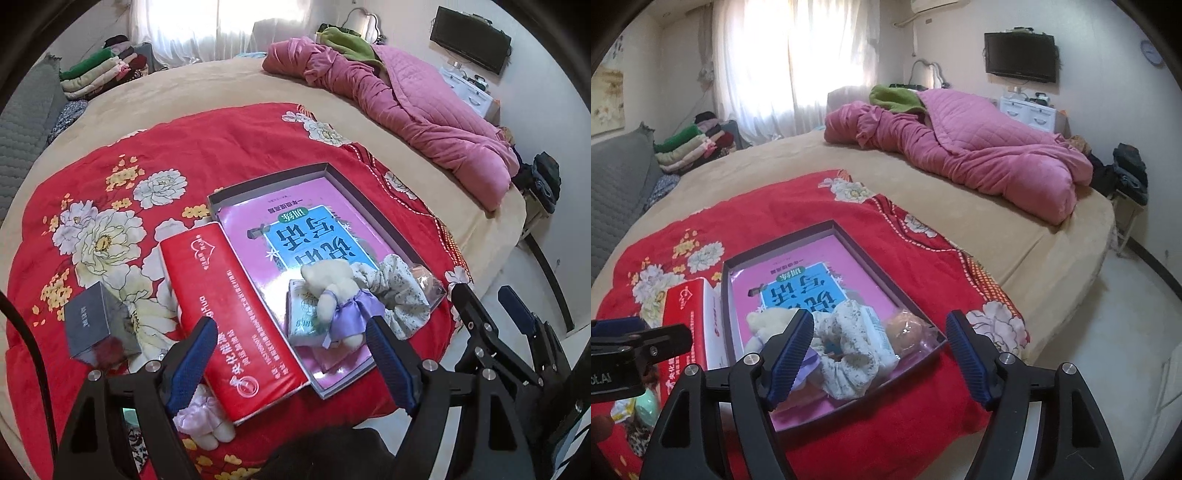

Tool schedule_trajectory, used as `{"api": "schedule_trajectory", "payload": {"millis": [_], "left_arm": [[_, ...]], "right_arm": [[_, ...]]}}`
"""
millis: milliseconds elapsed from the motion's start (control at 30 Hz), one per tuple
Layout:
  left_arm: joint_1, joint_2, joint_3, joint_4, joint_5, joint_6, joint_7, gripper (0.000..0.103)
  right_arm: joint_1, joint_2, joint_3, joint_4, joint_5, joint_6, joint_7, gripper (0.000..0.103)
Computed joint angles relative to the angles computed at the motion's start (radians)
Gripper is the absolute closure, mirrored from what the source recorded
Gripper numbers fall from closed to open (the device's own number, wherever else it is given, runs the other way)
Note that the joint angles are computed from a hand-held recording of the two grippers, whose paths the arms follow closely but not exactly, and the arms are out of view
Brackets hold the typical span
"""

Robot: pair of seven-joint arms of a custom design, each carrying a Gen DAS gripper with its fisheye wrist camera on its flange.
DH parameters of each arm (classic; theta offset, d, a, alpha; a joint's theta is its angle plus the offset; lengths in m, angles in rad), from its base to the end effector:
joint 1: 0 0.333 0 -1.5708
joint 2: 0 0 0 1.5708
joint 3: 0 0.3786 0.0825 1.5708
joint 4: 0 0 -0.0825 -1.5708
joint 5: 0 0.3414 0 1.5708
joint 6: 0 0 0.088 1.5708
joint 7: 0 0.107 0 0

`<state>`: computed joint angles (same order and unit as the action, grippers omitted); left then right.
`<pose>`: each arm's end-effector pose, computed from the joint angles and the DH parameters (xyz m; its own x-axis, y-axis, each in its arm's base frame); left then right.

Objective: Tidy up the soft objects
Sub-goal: 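Raise both open tools up and away from the tray, then move both tools down toward the snack packet and lilac-dress teddy bear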

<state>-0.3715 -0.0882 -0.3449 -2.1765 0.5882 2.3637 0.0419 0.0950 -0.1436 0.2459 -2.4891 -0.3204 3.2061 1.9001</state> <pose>0.3796 -0.3288 0.5405 0.3886 -0.9122 0.1301 -0.7620 -0.3975 -0.5112 0.4266 0.1891 0.5300 0.3405 -0.9401 0.0143 -0.6149 -0.2342 -0.7530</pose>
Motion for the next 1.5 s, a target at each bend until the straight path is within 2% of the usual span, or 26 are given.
{"api": "schedule_trajectory", "payload": {"millis": [433, 733, 1000, 1100, 1233, 1367, 1500], "left_arm": [[-0.006, -0.065, -0.030, -0.034, -0.023, -0.042, -0.013, 0.021], [0.005, -0.133, -0.053, -0.062, -0.040, -0.076, -0.024, 0.021], [0.010, -0.209, -0.075, -0.108, -0.095, -0.122, -0.020, 0.021], [0.013, -0.251, -0.083, -0.137, -0.111, -0.123, -0.025, 0.021], [0.022, -0.304, -0.098, -0.172, -0.132, -0.133, -0.031, 0.021], [0.025, -0.362, -0.110, -0.217, -0.171, -0.150, -0.040, 0.021], [0.031, -0.427, -0.122, -0.264, -0.211, -0.178, -0.052, 0.021]], "right_arm": [[0.038, -0.071, -0.008, -0.026, 0.048, -0.027, -0.022, 0.027], [0.130, -0.114, -0.059, -0.037, 0.115, -0.052, -0.082, 0.026], [0.193, -0.149, -0.062, -0.044, 0.160, -0.066, -0.129, 0.026], [0.197, -0.162, -0.051, -0.044, 0.163, -0.071, -0.137, 0.026], [0.274, -0.178, -0.092, -0.046, 0.206, -0.086, -0.176, 0.026], [0.397, -0.192, -0.161, -0.046, 0.292, -0.112, -0.241, 0.026], [0.401, -0.202, -0.132, -0.050, 0.309, -0.115, -0.263, 0.026]]}}
